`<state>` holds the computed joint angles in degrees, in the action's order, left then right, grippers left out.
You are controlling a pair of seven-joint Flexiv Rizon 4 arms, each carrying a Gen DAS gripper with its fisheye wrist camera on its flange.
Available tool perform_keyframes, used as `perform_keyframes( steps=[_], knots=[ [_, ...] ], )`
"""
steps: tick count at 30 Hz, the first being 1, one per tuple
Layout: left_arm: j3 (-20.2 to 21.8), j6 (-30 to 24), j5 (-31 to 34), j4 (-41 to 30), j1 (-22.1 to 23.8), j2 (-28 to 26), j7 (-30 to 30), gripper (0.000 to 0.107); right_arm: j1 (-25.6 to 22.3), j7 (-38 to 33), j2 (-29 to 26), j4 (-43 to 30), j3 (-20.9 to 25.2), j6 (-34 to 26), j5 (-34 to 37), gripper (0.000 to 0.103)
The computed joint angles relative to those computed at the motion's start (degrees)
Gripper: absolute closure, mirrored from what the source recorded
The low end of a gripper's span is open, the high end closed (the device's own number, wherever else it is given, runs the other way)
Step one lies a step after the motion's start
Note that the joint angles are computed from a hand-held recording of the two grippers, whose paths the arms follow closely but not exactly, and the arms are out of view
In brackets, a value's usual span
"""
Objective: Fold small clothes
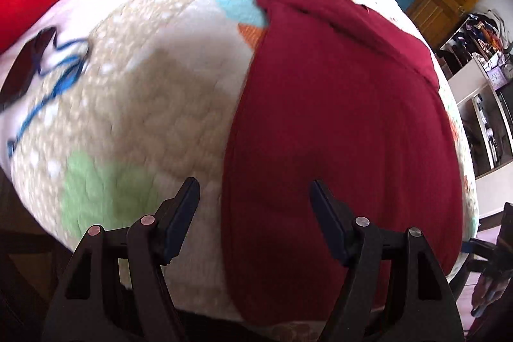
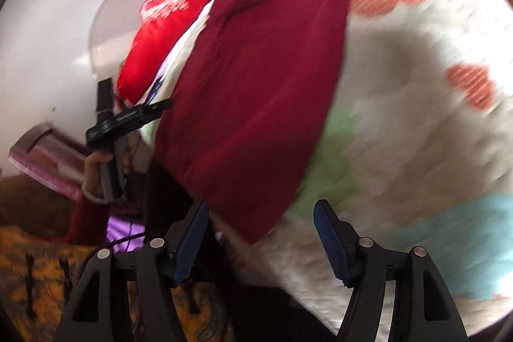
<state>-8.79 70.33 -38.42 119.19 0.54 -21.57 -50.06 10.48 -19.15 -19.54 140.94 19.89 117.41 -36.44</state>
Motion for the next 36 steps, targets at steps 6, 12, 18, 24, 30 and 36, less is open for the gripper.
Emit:
perform_keyframes(
  steps=[6, 12, 18, 24, 30, 36],
  knots=[
    [-1.2, 1.2, -3.0, 3.0, 0.3, 1.9, 3.1, 0.036, 3.2, -5.0, -0.9, -1.7, -1.3, 0.7, 5.4, 0.034],
    [-1.9, 2.1, -7.3, 6.0, -0.2, 3.2, 7.4, 0.035, 4.6, -8.3, -5.8, -3.6, -2.6, 7.7, 8.2, 0.033],
    [-0.5, -1.8, -7.5, 6.5, -1.4, 4.0, 9.8, 0.034, 3.2, -9.1, -13.2, -6.5, -1.7, 17.9, 4.5, 0.056],
    [0.2, -4.9, -8.3, 6.0, -1.5, 4.7, 10.1, 0.083, 5.4, -9.1, -16.5, -9.0, -3.1, 21.3, 5.1, 0.086],
    [-0.1, -10.2, -15.4, 1.8, -1.5, 5.7, 15.9, 0.094, 7.8, -13.3, -14.1, -10.7, -5.8, 28.0, 9.9, 0.09],
    [-1.5, -8.9, -24.6, -8.0, -3.3, 1.9, 19.7, 0.094, 9.0, -20.1, -10.1, -16.3, -10.6, 25.0, 17.8, 0.091]
  ],
)
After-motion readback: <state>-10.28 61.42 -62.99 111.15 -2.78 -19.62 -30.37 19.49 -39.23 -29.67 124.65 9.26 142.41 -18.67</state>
